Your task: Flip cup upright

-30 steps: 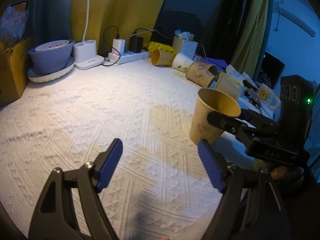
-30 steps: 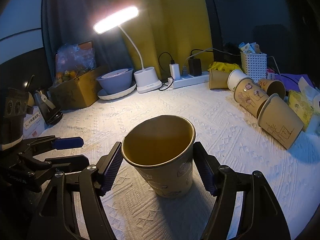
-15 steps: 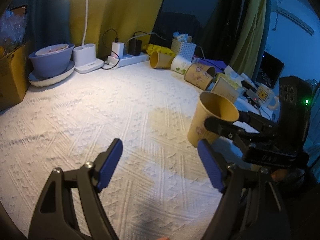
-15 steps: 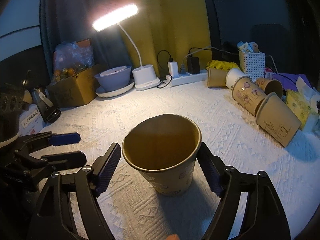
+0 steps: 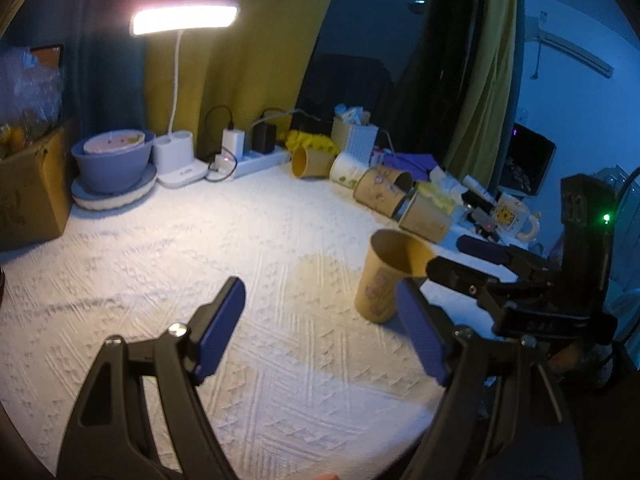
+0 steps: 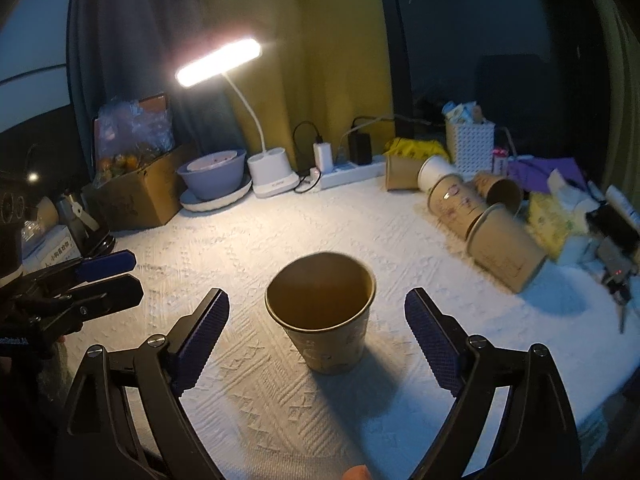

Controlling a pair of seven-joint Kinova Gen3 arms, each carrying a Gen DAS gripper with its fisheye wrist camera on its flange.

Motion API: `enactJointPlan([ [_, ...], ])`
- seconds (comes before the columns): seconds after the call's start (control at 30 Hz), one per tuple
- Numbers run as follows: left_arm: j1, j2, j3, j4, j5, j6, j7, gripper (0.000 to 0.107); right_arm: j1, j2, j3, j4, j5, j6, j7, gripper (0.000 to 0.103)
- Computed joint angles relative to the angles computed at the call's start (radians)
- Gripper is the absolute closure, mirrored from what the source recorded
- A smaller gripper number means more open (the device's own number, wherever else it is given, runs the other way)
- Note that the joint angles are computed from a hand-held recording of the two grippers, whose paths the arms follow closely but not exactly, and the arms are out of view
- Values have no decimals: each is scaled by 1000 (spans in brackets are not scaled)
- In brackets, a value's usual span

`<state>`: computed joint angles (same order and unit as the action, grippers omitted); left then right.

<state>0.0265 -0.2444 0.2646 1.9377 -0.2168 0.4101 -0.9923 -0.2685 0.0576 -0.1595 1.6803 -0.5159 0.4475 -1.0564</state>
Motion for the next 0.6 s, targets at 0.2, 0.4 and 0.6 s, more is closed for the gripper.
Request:
enactJointPlan([
  [0.2,1,-22,12,-17,-5,1,-3,29,-28,-49,20,-34,166,45,-192,11],
  [0.4,-7,-31,42,-55,-14,23,-1,26,-30,-104,31,-43,238,70,-300,11],
  [0.6,-23,-47,89,-89,-40,34,26,17,-38,-171,54,-24,265,62,-331,11],
])
